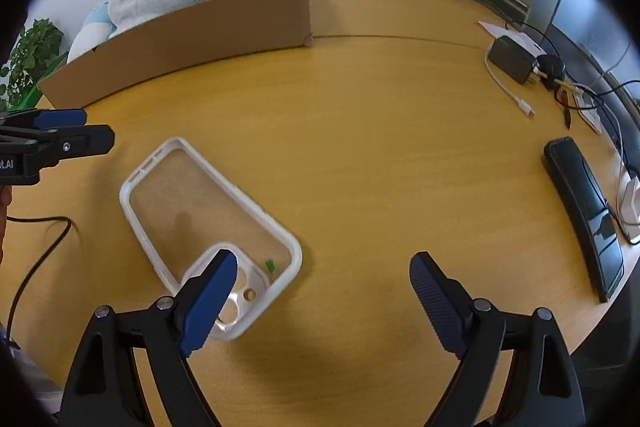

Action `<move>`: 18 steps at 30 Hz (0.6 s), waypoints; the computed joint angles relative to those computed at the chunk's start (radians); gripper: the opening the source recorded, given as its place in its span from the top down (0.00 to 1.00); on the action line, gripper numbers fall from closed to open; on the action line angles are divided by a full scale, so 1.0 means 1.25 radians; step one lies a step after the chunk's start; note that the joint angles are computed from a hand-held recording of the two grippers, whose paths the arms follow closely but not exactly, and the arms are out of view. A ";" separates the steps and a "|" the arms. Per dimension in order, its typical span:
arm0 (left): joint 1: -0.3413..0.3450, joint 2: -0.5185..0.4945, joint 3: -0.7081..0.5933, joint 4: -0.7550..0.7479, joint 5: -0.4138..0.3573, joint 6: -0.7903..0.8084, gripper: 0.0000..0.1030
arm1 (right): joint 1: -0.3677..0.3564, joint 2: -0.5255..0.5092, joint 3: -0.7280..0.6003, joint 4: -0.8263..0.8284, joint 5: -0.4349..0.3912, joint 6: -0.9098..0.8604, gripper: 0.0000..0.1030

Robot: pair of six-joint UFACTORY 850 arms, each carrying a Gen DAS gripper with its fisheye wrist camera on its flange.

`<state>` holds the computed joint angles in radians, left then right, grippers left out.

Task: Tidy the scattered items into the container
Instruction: 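Move both tools to the clear phone case and close the right gripper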

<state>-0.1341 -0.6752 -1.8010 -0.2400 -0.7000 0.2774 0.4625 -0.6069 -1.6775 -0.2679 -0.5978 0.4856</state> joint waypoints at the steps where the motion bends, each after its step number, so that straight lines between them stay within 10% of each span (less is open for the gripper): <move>1: -0.005 -0.010 -0.011 0.011 -0.012 -0.003 0.28 | 0.003 0.003 0.010 -0.002 -0.002 0.006 0.16; 4: -0.020 -0.039 -0.040 0.053 -0.051 -0.024 0.62 | 0.005 0.002 0.013 0.004 0.005 0.005 0.26; 8: -0.022 -0.044 -0.048 0.052 -0.067 -0.026 0.85 | -0.001 0.004 0.012 0.049 0.030 -0.043 0.67; 11: -0.020 -0.037 -0.040 0.023 -0.066 -0.019 0.93 | -0.007 -0.002 0.001 0.093 0.036 -0.082 0.86; 18: -0.010 0.008 0.012 -0.027 -0.022 -0.028 0.95 | -0.011 0.000 -0.007 0.114 0.068 -0.094 0.90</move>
<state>-0.1469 -0.6655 -1.7861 -0.2738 -0.7278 0.2423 0.4487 -0.6073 -1.6868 -0.1257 -0.5128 0.3676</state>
